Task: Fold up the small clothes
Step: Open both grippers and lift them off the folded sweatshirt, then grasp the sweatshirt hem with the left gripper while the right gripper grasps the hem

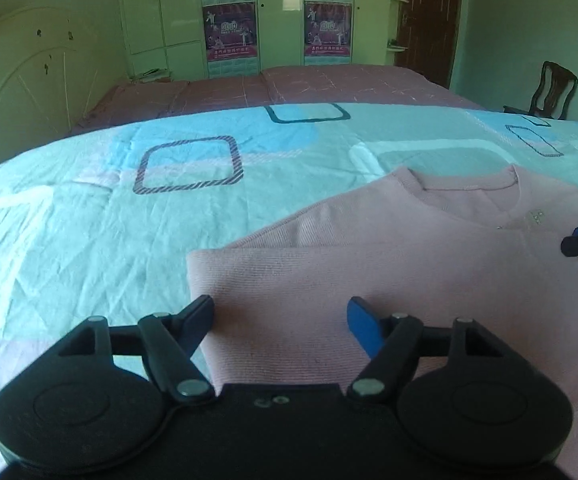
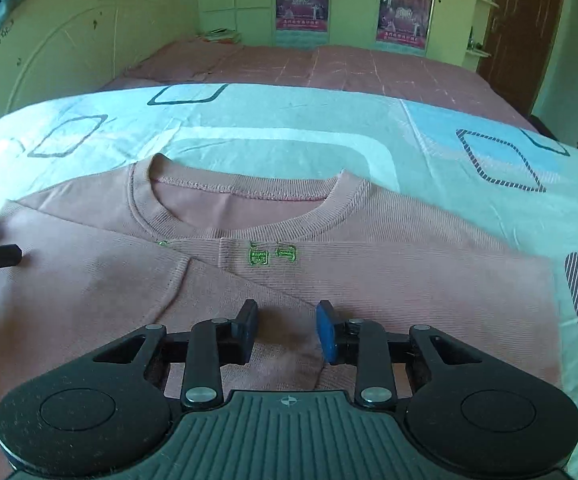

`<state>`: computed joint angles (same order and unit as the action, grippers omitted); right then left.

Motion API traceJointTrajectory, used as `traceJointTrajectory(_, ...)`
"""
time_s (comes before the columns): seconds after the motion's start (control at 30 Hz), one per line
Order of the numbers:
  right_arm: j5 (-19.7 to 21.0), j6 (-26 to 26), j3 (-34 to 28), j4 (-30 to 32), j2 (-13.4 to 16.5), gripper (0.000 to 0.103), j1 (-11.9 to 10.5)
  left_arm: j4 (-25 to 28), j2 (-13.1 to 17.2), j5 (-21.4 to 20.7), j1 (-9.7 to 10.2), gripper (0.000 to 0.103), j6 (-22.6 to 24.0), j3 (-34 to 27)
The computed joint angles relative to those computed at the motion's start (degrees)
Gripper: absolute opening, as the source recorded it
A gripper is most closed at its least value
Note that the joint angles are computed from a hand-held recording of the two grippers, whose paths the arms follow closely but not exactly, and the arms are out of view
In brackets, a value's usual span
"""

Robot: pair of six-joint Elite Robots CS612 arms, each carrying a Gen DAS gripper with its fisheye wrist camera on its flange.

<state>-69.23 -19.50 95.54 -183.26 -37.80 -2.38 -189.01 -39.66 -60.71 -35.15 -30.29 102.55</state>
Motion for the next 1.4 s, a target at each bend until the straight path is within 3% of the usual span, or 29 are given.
traceJointTrajectory(0.07, 3.83, -0.35, 2.41, -3.4, -1.18, 0.031, -0.61, -5.1, -0.66, -0.03, -1.09, 0.081, -2.03, 1.52)
traceJointTrajectory(0.17, 9.69, -2.81, 5.05, 0.03, -3.07, 0.031, -0.6, -8.51, -0.49, -0.73, -3.5, 0.088, -3.21, 1.69)
traceJointTrajectory(0.27, 9.74, -7.08, 6.8, 3.01, -3.82, 0.031, 0.86, -6.25, 0.29, 3.7, -6.36, 0.085, -1.55, 0.44)
traceJointTrajectory(0.37, 7.93, -8.99, 8.48, 2.45, -4.04, 0.031, 0.77, -2.47, 0.02, 5.33, -7.42, 0.083, -6.11, 1.62)
traceJointTrajectory(0.43, 5.88, -7.22, 9.49, -1.02, -4.14, 0.031, -0.32, 2.31, -0.97, 6.3, -7.22, 0.08, -9.56, 3.5)
traceJointTrajectory(0.5, 4.28, -5.24, 9.9, -2.45, -4.33, 0.031, -1.88, 0.36, -1.88, 6.31, -6.93, 0.081, -11.39, 6.77)
traceJointTrajectory(0.53, 5.04, -4.64, 9.82, -1.04, -4.48, 0.031, -2.74, 0.7, -2.15, 7.28, -6.93, 0.083, -11.81, 7.67)
traceJointTrajectory(0.57, 4.85, -4.85, 9.87, -0.97, -4.48, 0.031, -3.09, 2.17, -2.64, 7.04, -6.71, 0.092, -12.85, 8.26)
traceJointTrajectory(0.63, 3.05, -5.62, 10.42, -2.9, -4.82, 0.031, -3.12, 1.01, -3.43, 6.52, -6.51, 0.089, -16.34, 9.85)
traceJointTrajectory(0.7, 4.22, -4.68, 10.88, -3.17, -5.08, 0.031, -3.53, 0.68, -4.01, 7.08, -6.9, 0.08, -17.81, 10.38)
traceJointTrajectory(0.93, 4.28, -3.17, 11.33, -2.85, -5.09, 0.031, -3.91, 7.62, -4.43, 8.62, -7.91, 0.081, -19.42, 9.09)
traceJointTrajectory(1.27, 4.17, -7.08, 11.13, -0.07, -5.3, 0.031, -4.03, 13.01, -4.74, 10.66, -8.44, 0.087, -20.8, 8.05)
traceJointTrajectory(1.4, 4.45, -8.65, 10.98, 0.63, -5.28, 0.031, -4.11, 15.1, -4.58, 11.65, -8.43, 0.095, -21.54, 7.45)
